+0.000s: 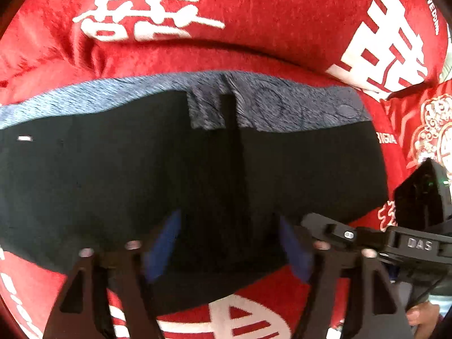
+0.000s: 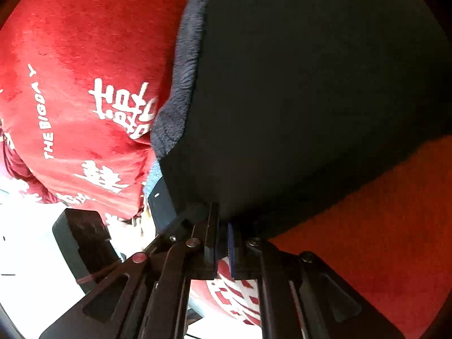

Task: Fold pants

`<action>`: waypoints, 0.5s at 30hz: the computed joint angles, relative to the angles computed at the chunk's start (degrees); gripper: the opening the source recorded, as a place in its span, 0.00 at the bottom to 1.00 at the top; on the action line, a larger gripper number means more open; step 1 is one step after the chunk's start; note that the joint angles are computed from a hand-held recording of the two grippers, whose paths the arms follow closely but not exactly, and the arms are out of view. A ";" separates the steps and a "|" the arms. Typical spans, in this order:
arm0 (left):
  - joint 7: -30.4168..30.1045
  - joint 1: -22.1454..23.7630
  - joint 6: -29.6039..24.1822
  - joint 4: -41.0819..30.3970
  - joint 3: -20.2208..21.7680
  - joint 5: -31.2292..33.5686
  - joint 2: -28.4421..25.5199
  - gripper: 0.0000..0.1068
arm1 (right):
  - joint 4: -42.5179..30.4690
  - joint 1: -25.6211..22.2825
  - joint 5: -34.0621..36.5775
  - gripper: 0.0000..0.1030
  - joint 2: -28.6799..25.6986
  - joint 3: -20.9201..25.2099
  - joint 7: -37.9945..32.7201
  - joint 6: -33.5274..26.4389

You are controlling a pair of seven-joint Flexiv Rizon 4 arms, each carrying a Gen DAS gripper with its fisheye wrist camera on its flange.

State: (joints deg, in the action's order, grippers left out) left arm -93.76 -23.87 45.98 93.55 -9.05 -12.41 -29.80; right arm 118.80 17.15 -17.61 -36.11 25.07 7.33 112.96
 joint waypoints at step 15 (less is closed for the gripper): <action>-6.46 -3.17 -4.55 -10.36 2.54 9.27 -1.08 0.74 | -2.21 -20.25 -9.96 0.29 13.26 15.88 -16.84 -37.13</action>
